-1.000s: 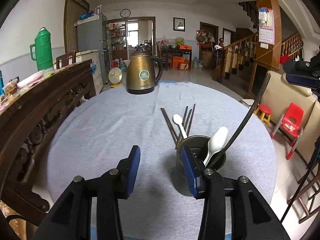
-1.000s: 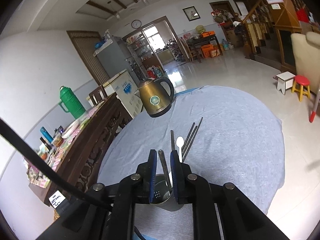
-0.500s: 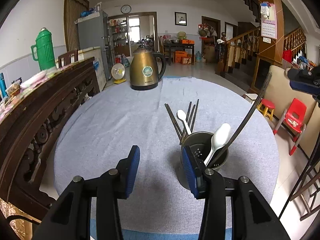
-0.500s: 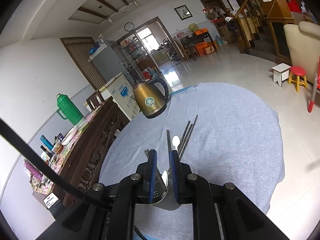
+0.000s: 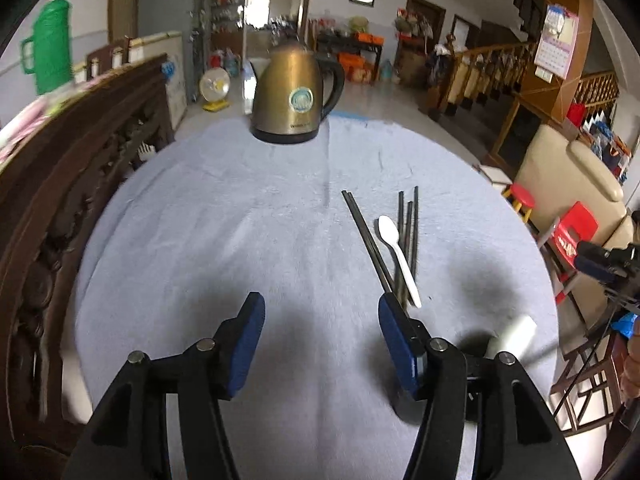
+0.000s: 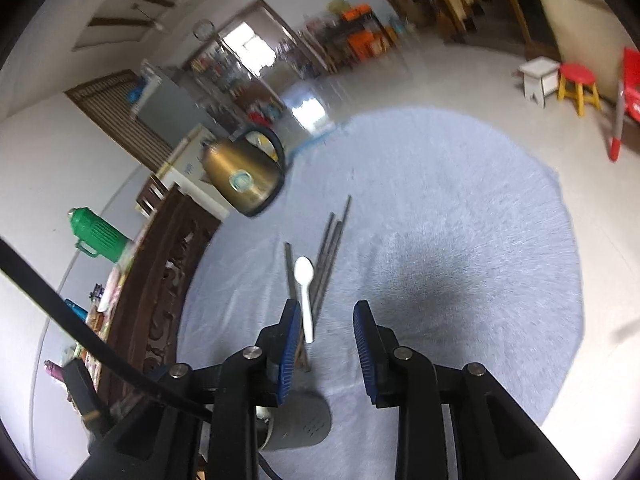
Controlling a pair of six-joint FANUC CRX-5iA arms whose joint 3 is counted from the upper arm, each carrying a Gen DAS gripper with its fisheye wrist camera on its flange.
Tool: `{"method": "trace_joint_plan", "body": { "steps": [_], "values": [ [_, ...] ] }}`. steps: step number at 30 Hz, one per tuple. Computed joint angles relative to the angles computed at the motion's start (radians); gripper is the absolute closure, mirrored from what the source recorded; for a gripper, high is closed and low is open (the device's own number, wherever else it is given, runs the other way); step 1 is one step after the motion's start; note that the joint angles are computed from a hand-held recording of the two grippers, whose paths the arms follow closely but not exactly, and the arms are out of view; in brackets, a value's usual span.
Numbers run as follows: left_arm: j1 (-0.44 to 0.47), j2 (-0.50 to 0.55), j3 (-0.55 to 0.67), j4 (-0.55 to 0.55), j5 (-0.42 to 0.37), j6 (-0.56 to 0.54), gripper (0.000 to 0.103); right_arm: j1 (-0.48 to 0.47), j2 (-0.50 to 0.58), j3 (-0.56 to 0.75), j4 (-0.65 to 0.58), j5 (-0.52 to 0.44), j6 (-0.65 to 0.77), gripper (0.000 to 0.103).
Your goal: Organize utensils
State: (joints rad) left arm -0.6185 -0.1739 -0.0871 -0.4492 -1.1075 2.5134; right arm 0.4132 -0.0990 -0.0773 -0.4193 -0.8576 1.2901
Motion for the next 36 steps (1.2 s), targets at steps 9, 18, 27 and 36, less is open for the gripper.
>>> {"method": "trace_joint_plan", "body": {
  "steps": [9, 18, 27, 36],
  "values": [
    [0.247, 0.187, 0.066, 0.258, 0.128, -0.294, 0.046, -0.063, 0.358, 0.316, -0.060, -0.162, 0.056, 0.073],
    [0.295, 0.395, 0.204, 0.322, 0.129, -0.419, 0.060, -0.049, 0.653, 0.654, -0.031, -0.291, -0.018, 0.073],
    [0.294, 0.500, 0.281, 0.310, 0.087, -0.452, 0.060, -0.004, 0.864, 0.921, 0.074, -0.387, -0.091, 0.076],
    [0.299, 0.513, 0.299, 0.269, 0.076, -0.452, 0.060, 0.089, 0.970, 1.029, 0.306, -0.421, -0.135, 0.091]
  ]
}}
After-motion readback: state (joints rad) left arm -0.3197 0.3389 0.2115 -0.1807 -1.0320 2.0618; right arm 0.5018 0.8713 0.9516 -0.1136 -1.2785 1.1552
